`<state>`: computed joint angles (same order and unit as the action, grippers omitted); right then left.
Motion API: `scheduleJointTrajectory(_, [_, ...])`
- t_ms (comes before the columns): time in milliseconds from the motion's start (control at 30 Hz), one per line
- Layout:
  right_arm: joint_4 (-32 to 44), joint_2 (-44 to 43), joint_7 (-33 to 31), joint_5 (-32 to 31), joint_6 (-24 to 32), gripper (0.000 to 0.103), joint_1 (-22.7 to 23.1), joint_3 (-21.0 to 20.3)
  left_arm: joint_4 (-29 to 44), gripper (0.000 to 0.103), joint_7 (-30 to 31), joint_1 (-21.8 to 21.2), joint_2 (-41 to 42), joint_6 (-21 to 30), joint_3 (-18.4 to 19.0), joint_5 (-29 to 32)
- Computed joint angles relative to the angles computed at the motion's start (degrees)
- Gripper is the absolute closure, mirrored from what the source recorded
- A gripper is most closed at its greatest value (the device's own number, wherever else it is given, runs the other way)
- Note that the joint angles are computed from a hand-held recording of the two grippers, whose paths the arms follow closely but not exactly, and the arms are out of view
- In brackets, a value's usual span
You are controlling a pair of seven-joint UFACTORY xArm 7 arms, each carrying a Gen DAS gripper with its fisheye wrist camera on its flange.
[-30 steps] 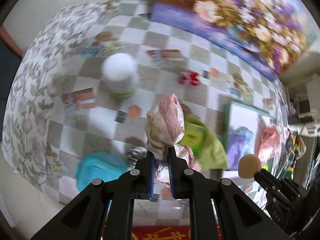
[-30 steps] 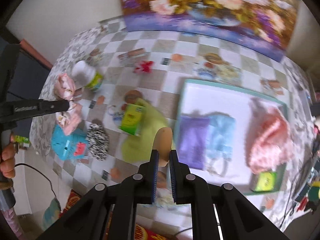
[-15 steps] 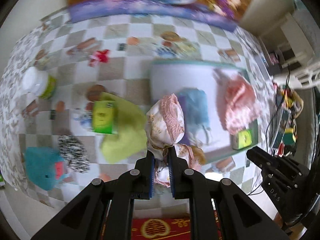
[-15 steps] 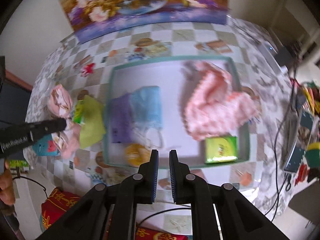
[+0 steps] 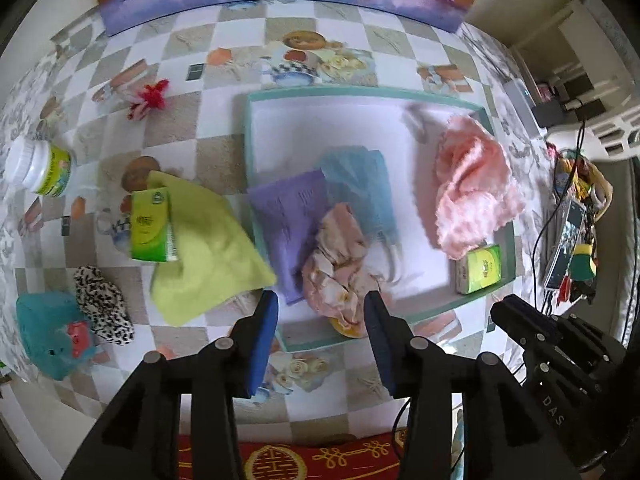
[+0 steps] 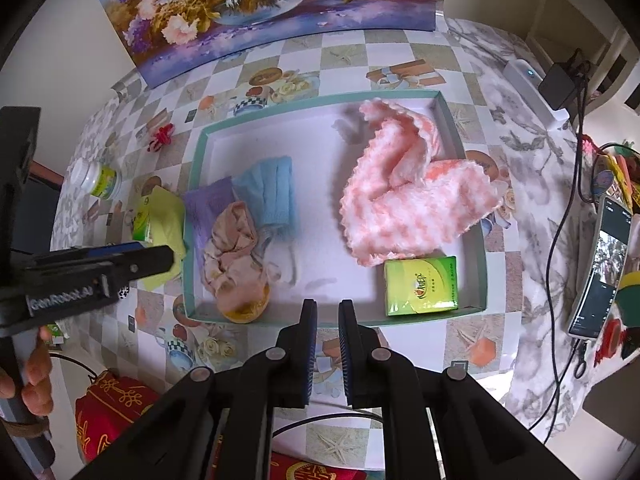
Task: Organize soft objects
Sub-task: 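Carry the floral cloth and beige sponge into the white tray and open both tools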
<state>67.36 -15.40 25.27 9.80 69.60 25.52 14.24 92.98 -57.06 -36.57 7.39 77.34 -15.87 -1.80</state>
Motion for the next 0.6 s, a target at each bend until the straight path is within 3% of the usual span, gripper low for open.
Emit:
scheduleJointTrajectory(100, [0.7,1.0,0.0,-0.1,-0.2,0.091,0.3,0.4,-3.4,0.057,0.2,1.4,-3.5,0.6,0.7,-0.6])
scheduleJointTrajectory(233, [2.3,2.7,0.8,-0.7,-0.1,0.092,0.8,0.9,-10.0,0.042,-0.3,4.6,-10.4,1.7,1.7,-1.1])
scheduleJointTrajectory(500, [8.7,9.0,3.9,-3.2,0.5,0.09,3.1,2.5,-24.3,0.032,-0.9,12.6,-25.1,3.3,3.6,-3.9])
scheduleJointTrajectory(600, [12.0,12.1,5.5,-5.2,1.0,0.067,4.5,3.1,-27.5,0.028,0.3,14.9,-28.4,3.6,4.4,-5.1])
